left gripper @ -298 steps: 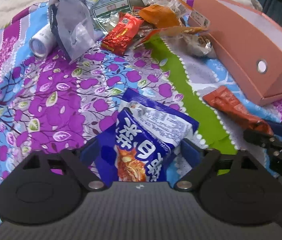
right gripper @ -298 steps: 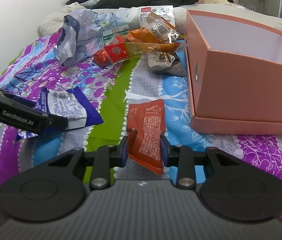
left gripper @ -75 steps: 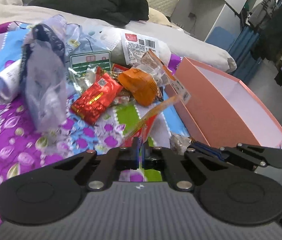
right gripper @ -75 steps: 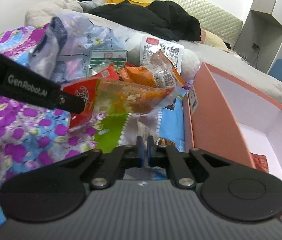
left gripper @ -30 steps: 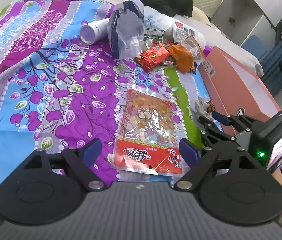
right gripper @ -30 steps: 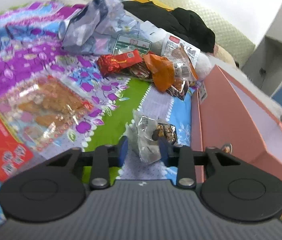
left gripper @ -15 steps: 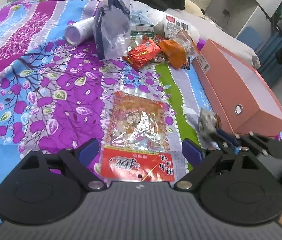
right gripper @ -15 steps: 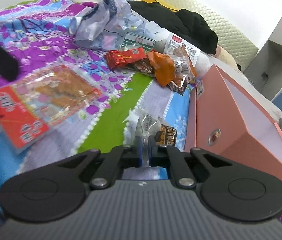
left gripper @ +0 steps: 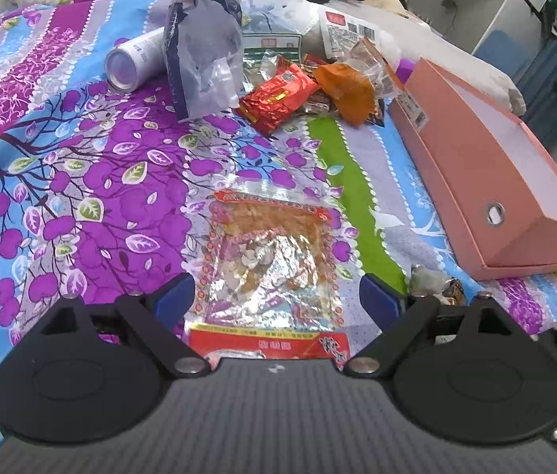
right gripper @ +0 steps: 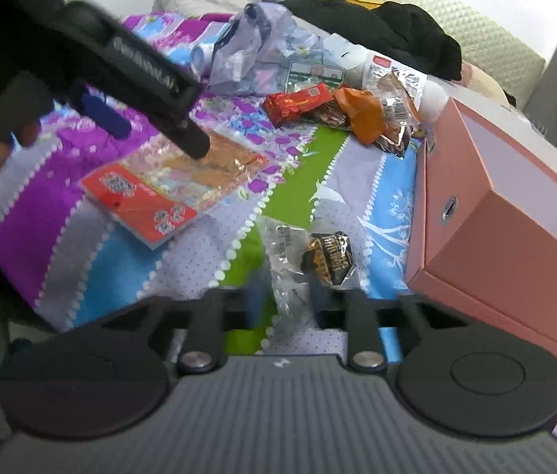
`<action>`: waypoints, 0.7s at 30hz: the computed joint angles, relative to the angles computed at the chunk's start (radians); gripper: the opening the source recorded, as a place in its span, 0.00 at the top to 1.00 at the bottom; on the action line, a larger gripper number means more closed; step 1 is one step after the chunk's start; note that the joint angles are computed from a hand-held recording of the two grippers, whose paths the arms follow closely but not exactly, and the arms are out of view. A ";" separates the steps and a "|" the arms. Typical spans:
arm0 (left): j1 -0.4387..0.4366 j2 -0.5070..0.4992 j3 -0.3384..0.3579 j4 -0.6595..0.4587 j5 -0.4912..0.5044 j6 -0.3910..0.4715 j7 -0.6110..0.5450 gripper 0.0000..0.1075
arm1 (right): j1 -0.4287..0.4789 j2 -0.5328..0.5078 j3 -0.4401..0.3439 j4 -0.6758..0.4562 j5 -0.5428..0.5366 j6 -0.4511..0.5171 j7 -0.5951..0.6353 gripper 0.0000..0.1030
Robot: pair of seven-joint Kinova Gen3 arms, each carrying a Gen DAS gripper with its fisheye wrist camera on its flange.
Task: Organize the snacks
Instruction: 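Lower the clear packet onto the bedspread with left while right grasps a wrapped candy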
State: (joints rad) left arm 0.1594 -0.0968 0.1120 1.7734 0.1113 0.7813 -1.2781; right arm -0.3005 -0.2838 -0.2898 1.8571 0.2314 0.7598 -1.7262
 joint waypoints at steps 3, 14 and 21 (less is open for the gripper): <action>0.001 0.014 -0.006 -0.003 0.016 -0.010 -0.015 0.14 | -0.004 -0.006 0.041 0.003 -0.068 -0.033 -0.008 0.39; 0.004 0.086 -0.002 -0.044 -0.008 -0.012 0.016 0.14 | 0.097 0.014 0.041 0.024 -0.103 -0.140 -0.297 0.31; 0.036 0.128 0.011 -0.069 -0.113 -0.008 0.130 0.14 | 0.111 0.085 0.009 0.002 -0.007 -0.106 -0.434 0.31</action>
State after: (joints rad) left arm 0.1951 0.0312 0.1232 1.7045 -0.0013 0.7736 -1.1482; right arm -0.1892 -0.1984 -0.2809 1.8589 0.2244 0.6538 -2.1606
